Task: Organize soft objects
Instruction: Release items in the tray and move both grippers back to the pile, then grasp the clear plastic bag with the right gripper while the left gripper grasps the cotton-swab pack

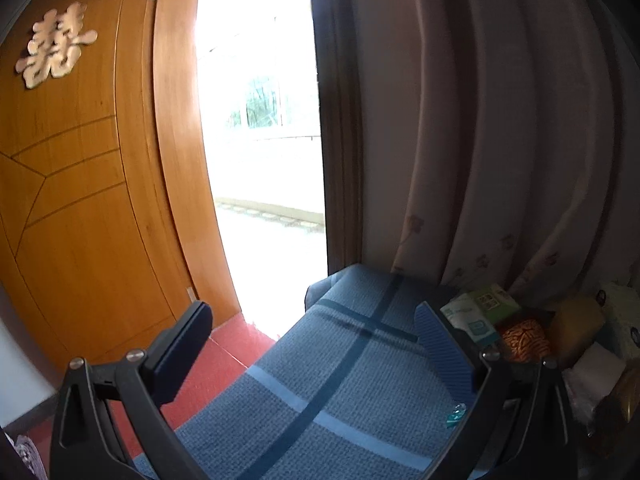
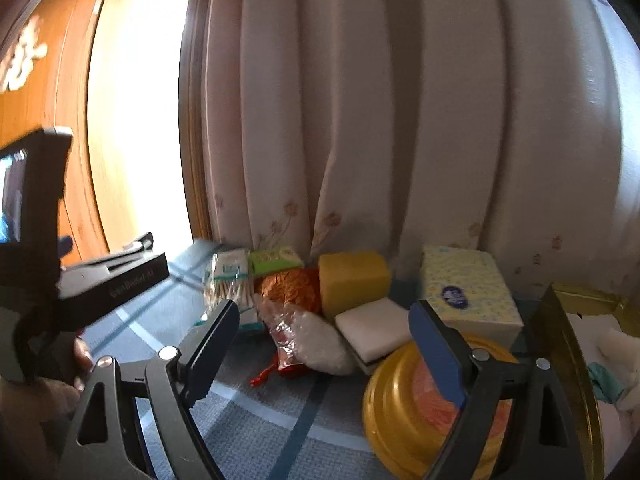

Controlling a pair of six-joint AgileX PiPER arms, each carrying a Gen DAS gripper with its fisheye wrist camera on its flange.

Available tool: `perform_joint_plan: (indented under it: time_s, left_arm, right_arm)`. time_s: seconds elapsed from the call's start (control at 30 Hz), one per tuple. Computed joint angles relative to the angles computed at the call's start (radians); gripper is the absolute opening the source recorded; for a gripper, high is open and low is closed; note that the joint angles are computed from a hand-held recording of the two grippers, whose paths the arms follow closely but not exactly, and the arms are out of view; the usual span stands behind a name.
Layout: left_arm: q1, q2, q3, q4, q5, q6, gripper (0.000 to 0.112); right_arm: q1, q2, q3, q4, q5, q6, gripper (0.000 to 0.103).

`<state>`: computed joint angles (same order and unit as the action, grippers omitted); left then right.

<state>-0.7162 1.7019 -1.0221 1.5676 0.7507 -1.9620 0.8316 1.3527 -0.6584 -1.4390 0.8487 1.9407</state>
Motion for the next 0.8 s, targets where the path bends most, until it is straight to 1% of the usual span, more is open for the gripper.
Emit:
perform_joint_plan:
  time_s: [0.07, 0.1, 0.13, 0.17, 0.23, 0.3, 0.37, 0.4, 0.43, 0.47, 0.5, 0.57, 0.67, 0.73, 0.8]
  left_arm:
    - [0.001, -0.01, 0.006, -0.002, -0.008, -0.004, 0.102]
    - [0.001, -0.011, 0.006, -0.002, -0.008, -0.005, 0.102]
    - [0.0, -0.011, 0.006, -0.002, -0.008, -0.004, 0.102]
    - [0.002, -0.009, 0.003, 0.0, -0.013, -0.004, 0.102]
    - [0.007, -0.007, 0.005, 0.012, -0.019, -0.015, 0.102]
    - [0.013, -0.008, 0.009, 0.024, -0.026, -0.028, 0.102]
    - [0.014, -0.015, 0.02, 0.035, -0.029, -0.045, 0.102]
    - [0.015, -0.016, 0.024, 0.039, -0.029, -0.051, 0.102]
    - [0.017, -0.015, 0.024, 0.041, -0.032, -0.052, 0.102]
    - [0.019, -0.016, 0.025, 0.042, -0.036, -0.054, 0.102]
    - [0.021, -0.017, 0.028, 0.047, -0.04, -0.059, 0.102]
    - [0.023, -0.022, 0.035, 0.061, -0.045, -0.074, 0.102]
    - [0.022, -0.027, 0.046, 0.082, -0.044, -0.098, 0.102]
    - [0.021, -0.027, 0.05, 0.093, -0.044, -0.106, 0.102]
    - [0.021, -0.027, 0.051, 0.097, -0.047, -0.106, 0.102]
  right_arm:
    - [-0.023, 0.028, -0.034, 0.049, -0.028, -0.063, 0.078]
    - [-0.04, 0.039, -0.047, 0.07, -0.045, -0.09, 0.077]
    - [-0.064, 0.055, -0.065, 0.102, -0.069, -0.129, 0.073]
    - [-0.087, 0.071, -0.084, 0.137, -0.091, -0.171, 0.068]
    - [-0.125, 0.106, -0.123, 0.212, -0.119, -0.257, 0.063]
    - [-0.151, 0.132, -0.152, 0.274, -0.137, -0.334, 0.061]
    - [-0.169, 0.163, -0.189, 0.338, -0.136, -0.407, 0.051]
    - [-0.177, 0.171, -0.197, 0.354, -0.137, -0.426, 0.05]
    - [-0.19, 0.179, -0.206, 0.376, -0.145, -0.449, 0.043]
    - [-0.202, 0.18, -0.208, 0.388, -0.155, -0.458, 0.034]
    - [-0.207, 0.171, -0.201, 0.387, -0.159, -0.451, 0.031]
    - [-0.212, 0.144, -0.18, 0.371, -0.175, -0.423, 0.018]
    - [-0.217, 0.063, -0.101, 0.29, -0.252, -0.322, 0.016]
    - [-0.217, -0.009, -0.026, 0.164, -0.317, -0.186, 0.016]
    - [-0.195, -0.065, 0.029, 0.046, -0.329, -0.064, 0.016]
